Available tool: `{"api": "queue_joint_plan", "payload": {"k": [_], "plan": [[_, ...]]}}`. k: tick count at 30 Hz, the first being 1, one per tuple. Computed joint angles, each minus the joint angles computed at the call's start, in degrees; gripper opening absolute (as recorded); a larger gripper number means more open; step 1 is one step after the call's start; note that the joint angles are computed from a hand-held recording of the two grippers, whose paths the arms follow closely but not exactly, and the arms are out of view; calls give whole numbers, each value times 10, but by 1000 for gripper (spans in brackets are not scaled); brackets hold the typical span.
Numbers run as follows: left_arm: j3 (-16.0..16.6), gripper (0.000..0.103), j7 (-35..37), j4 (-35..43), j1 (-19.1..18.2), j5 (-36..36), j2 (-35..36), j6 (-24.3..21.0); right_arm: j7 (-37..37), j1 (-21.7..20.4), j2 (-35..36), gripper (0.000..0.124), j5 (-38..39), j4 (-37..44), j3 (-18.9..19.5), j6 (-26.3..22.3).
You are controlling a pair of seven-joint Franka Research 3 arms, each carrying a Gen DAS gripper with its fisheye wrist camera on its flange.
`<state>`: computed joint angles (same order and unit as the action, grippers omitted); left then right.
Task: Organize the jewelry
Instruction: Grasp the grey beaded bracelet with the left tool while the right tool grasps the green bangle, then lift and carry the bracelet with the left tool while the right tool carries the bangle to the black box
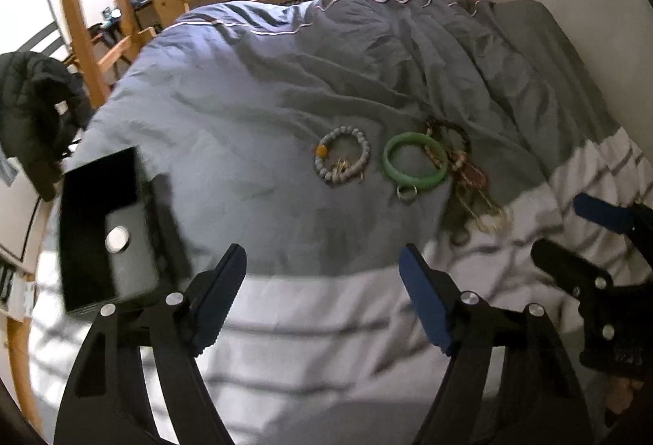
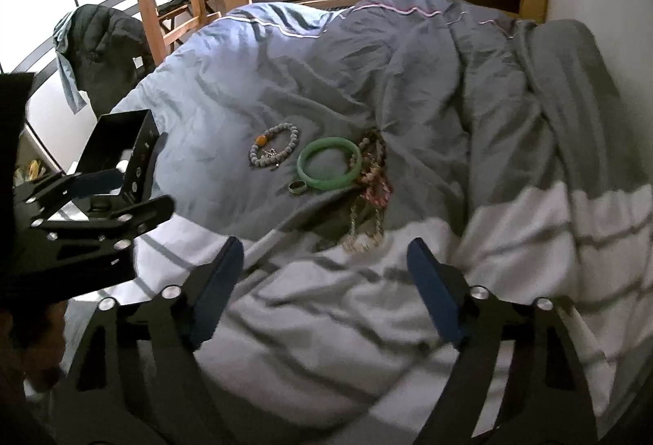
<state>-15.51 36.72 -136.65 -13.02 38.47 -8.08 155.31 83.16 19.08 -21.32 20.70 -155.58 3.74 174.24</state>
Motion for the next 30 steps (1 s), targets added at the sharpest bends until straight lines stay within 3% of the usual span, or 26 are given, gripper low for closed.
{"api": "queue_joint_plan", "payload": {"k": [4, 7, 8, 10, 17, 20, 22, 23, 24, 25, 26, 30], "plan": [[18, 70, 15, 43, 13, 15, 75, 54, -60, 46, 86, 63, 43, 62, -46, 5], [32, 69, 32, 80, 11, 21, 128, 77, -91, 37, 145, 53, 63, 107, -38, 2], [36, 69, 45, 89, 12, 13, 144, 89, -109, 41, 168, 52, 79, 127, -41, 0], [42, 69, 80, 108, 13, -11, 175, 111, -76, 15, 205, 52, 47, 156, -22, -3], [62, 69, 146, 171, 12, -73, 261, 155, -131, -33, 289, 58, 137, 239, 22, -21], [68, 69, 163, 185, 9, -91, 281, 162, -74, -13, 308, 64, 60, 248, 1, -15], [73, 61, 169, 192, 4, -99, 290, 160, -65, -16, 315, 65, 48, 250, 6, -9], [78, 57, 168, 193, -2, -99, 291, 158, -63, -18, 318, 59, 43, 253, 7, -8], [80, 51, 169, 192, -3, -101, 291, 158, -28, -6, 320, 44, 4, 254, -9, -12], [80, 43, 171, 189, -3, -104, 289, 159, -30, -10, 323, 39, 5, 256, -6, -17], [78, 39, 174, 187, -1, -110, 286, 160, -60, -31, 324, 33, 37, 257, 18, -17], [54, 15, 203, 169, 23, -150, 272, 165, -108, -58, 315, 16, 88, 250, 48, -6]]}}
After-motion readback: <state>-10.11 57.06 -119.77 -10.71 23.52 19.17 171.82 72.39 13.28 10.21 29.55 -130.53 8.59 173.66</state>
